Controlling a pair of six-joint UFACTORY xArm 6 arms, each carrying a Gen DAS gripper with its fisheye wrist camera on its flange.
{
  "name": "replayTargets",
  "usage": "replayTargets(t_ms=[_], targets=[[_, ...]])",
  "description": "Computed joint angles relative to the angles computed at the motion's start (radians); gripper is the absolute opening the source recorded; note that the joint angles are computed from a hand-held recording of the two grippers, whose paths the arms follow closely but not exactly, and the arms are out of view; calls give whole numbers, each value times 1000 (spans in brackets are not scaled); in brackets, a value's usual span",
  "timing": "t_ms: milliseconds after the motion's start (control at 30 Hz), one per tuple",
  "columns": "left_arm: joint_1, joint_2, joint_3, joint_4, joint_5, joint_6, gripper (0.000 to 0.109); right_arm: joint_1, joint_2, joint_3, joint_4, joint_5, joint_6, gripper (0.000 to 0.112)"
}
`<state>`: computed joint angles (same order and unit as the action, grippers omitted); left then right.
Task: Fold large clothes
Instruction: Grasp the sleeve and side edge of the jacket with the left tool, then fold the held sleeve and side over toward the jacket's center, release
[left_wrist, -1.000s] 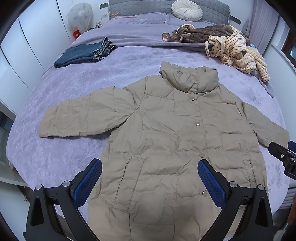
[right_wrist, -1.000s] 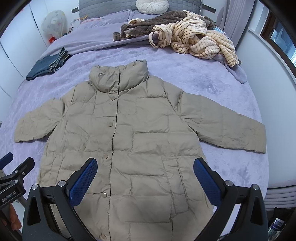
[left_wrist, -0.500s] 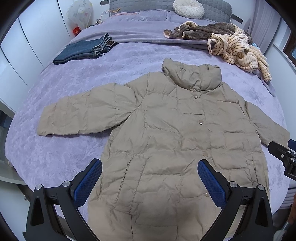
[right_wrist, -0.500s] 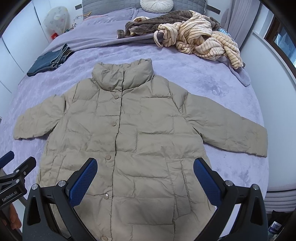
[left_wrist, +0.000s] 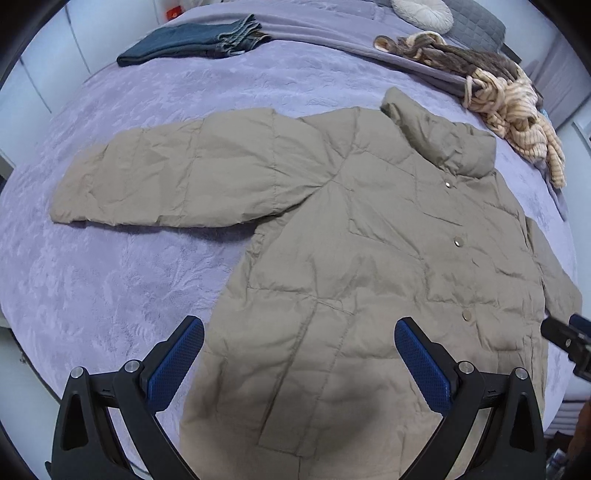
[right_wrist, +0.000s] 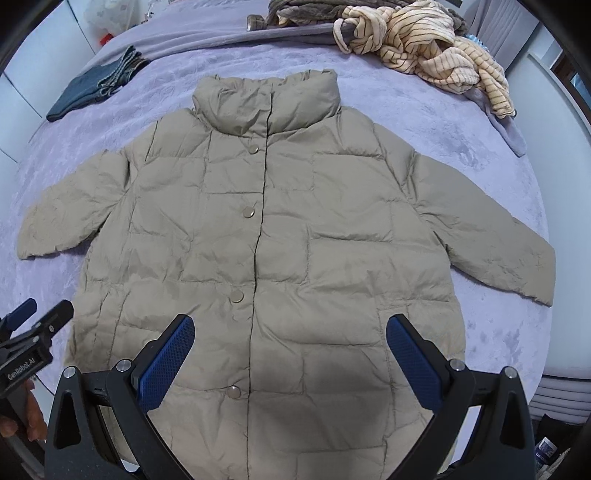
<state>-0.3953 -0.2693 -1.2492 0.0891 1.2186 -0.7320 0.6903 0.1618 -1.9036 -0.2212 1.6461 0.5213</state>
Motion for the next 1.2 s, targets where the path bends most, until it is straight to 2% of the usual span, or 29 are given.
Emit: replayTargets(t_ms=[133, 300, 500, 633, 733, 800, 867, 900, 933, 967, 1000, 1033, 1100, 1167, 1200], targets=[[161, -65, 170, -111, -174, 38, 103, 18, 35, 25, 43, -47, 7, 103], [366, -70, 332, -319, -410, 169, 103, 27, 76, 63, 118, -160, 38, 103], [526, 43, 350, -495, -549, 286, 103, 32, 156, 33, 194, -262, 60, 103], [579, 137, 287, -481, -601, 290, 103, 30, 198, 25, 248, -343, 55, 103], [602, 209, 227, -416, -626, 253, 103, 25, 219, 46, 319, -451, 11, 103], [603, 241, 193, -343, -634, 184, 101, 23, 265, -1, 351, -448, -3, 103], [612, 270, 168, -293, -650, 137, 89, 25, 327, -82, 360, -421, -3, 103], [617, 280, 160, -283, -657, 127, 79, 28, 345, -104, 357, -427, -1, 103], [620, 286, 155, -282, -664, 130, 62, 30, 367, -131, 357, -435, -1, 103], [622, 288, 159, -317, -683, 168, 49, 32, 389, -156, 362, -449, -1, 103], [626, 294, 155, -394, -701, 246, 24, 31, 389, -148, 374, -474, -6, 103], [626, 292, 155, -471, -707, 316, 9, 31, 411, -173, 387, -487, -4, 103], [628, 284, 147, -501, -719, 360, 8, 28, 465, -239, 413, -496, 5, 103], [618, 259, 139, -417, -736, 350, 8, 29, 502, -272, 431, -538, 22, 97], [611, 246, 130, -388, -740, 363, 8, 28, 528, -293, 451, -557, 27, 74]])
